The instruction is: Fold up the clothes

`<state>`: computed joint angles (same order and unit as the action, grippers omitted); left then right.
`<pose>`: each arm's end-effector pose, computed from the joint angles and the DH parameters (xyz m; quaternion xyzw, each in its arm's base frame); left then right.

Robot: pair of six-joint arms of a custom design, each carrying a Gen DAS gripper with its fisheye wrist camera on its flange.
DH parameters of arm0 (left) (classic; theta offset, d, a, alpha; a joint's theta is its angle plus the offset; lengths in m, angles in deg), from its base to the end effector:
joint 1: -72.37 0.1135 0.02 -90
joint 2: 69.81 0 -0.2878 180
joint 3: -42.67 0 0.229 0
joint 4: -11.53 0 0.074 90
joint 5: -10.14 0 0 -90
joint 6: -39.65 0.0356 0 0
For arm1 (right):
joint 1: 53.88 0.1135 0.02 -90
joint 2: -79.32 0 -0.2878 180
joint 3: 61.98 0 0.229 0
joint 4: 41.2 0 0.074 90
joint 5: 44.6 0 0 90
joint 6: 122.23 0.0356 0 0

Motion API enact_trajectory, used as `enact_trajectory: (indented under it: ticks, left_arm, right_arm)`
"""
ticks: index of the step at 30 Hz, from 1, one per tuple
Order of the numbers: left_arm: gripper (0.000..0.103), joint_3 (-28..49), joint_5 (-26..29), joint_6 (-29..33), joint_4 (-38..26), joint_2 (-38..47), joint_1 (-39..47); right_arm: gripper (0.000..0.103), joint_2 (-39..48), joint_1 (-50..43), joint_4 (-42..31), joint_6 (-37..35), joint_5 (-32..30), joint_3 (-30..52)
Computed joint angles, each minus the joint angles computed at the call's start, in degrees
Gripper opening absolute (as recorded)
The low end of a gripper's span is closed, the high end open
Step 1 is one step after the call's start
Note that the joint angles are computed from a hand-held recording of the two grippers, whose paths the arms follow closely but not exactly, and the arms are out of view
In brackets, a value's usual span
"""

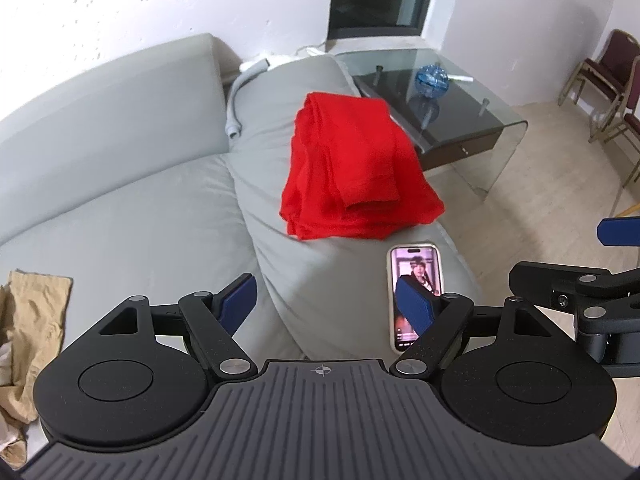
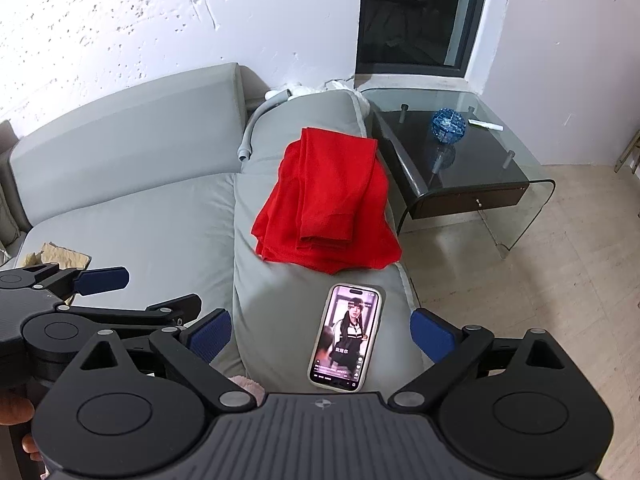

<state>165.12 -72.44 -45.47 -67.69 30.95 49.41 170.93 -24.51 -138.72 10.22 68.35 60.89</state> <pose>0.3161 -0.1389 0.3887 0.2480 0.9256 -0.1052 0.2658 0.2393 0.1188 0.4223 0.1499 0.9482 -0.0395 0.2775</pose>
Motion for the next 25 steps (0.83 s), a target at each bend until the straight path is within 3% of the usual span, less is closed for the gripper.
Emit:
enact_trajectory:
  ticks: [25]
  left_arm:
    - [0.08, -0.02, 0.12, 0.02, 0.85, 1.32, -1.25]
  right_arm:
    - [0.097, -0.8, -1.42, 1.01, 0.43, -1.13, -2.33]
